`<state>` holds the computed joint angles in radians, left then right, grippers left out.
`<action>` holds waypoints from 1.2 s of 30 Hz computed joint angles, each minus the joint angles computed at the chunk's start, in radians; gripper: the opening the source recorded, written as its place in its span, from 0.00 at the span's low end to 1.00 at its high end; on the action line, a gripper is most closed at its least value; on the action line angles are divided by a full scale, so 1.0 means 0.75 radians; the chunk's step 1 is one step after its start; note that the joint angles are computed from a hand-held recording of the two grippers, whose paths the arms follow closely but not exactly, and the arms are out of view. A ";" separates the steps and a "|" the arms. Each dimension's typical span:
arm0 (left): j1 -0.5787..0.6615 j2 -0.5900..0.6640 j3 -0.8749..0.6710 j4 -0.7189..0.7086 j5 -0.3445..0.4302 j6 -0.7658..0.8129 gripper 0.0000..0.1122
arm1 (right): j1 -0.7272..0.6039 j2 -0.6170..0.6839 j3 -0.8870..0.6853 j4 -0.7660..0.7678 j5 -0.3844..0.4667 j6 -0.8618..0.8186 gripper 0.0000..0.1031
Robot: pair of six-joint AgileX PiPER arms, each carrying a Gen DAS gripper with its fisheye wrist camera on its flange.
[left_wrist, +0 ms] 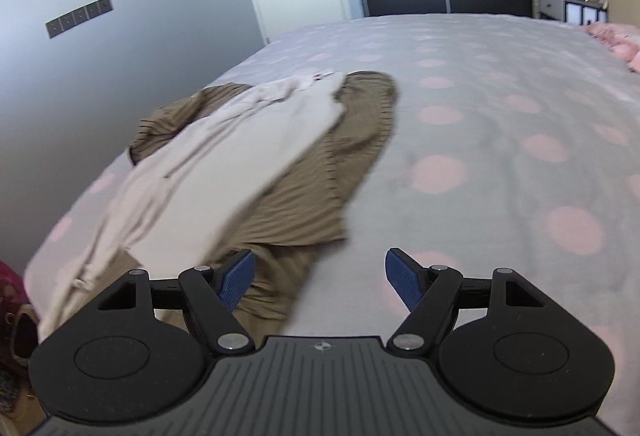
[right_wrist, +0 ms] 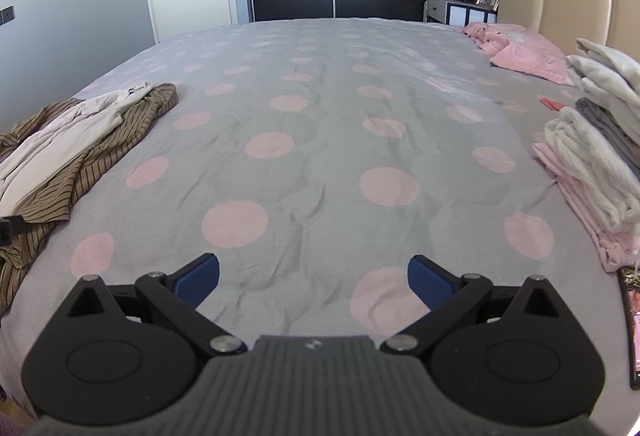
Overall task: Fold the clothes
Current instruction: 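Move both tools toward the cream shirt and close the left gripper on it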
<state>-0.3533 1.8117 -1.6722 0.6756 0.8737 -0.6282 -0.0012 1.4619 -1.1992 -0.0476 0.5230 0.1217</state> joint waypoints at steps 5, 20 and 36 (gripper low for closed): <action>0.215 0.136 -0.180 -0.161 -0.015 0.234 0.56 | 0.066 0.078 -0.046 -0.026 0.012 -0.001 0.98; 0.484 0.579 -0.732 -0.579 0.016 0.709 0.17 | 0.142 0.289 -0.216 -0.091 0.078 0.005 0.98; 0.381 0.223 -0.524 -0.882 -0.117 1.005 0.06 | 0.159 0.199 -0.172 -0.078 0.010 -0.035 0.98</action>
